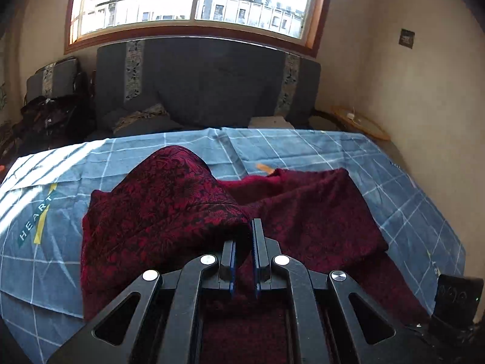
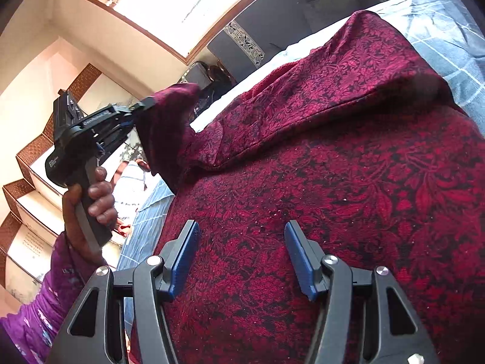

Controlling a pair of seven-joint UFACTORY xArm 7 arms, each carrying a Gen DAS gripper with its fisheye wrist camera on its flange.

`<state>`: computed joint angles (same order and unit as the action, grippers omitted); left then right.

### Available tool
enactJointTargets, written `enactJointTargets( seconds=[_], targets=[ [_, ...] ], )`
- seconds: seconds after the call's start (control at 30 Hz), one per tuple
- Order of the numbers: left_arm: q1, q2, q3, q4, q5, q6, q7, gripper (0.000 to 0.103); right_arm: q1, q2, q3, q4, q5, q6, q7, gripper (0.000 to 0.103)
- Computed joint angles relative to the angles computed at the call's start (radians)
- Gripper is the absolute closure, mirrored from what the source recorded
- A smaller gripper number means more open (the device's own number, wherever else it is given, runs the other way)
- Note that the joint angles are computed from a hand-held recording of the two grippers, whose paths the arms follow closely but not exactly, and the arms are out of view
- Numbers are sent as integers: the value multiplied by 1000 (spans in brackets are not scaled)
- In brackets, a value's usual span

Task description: Fold small clothes

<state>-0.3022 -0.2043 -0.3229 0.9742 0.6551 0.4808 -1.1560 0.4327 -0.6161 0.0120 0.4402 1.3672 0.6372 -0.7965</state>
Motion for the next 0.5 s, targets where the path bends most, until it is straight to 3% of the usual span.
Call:
enactJointTargets(
  seconds=[0.1,0.23,0.27,0.3,0.37,0.5],
  targets=[
    [-45,116,-42,69,64,75,-22,91,-8,-13,-31,-15,33,32,-16,46],
    [-102,90,-23,30,147,62,-104,84,-36,-20,-49,-29,67,80,-46,46],
    [-109,57,-11,-2,143,27,-113,68,-43,-20,-47,-29,69,87,-48,46],
    [-107,23,-8,-33,149,-14,-143,45,-50,-20,-46,-29,70,95,-50,46],
    [-58,-74,-41,-105,238,-69,-287,20,-69,-24,-45,-31,54,111,-39,46],
    [63,-321,-117,-268,329,-139,-565,7,-89,-48,20,-7,-54,61,77,44]
  ],
)
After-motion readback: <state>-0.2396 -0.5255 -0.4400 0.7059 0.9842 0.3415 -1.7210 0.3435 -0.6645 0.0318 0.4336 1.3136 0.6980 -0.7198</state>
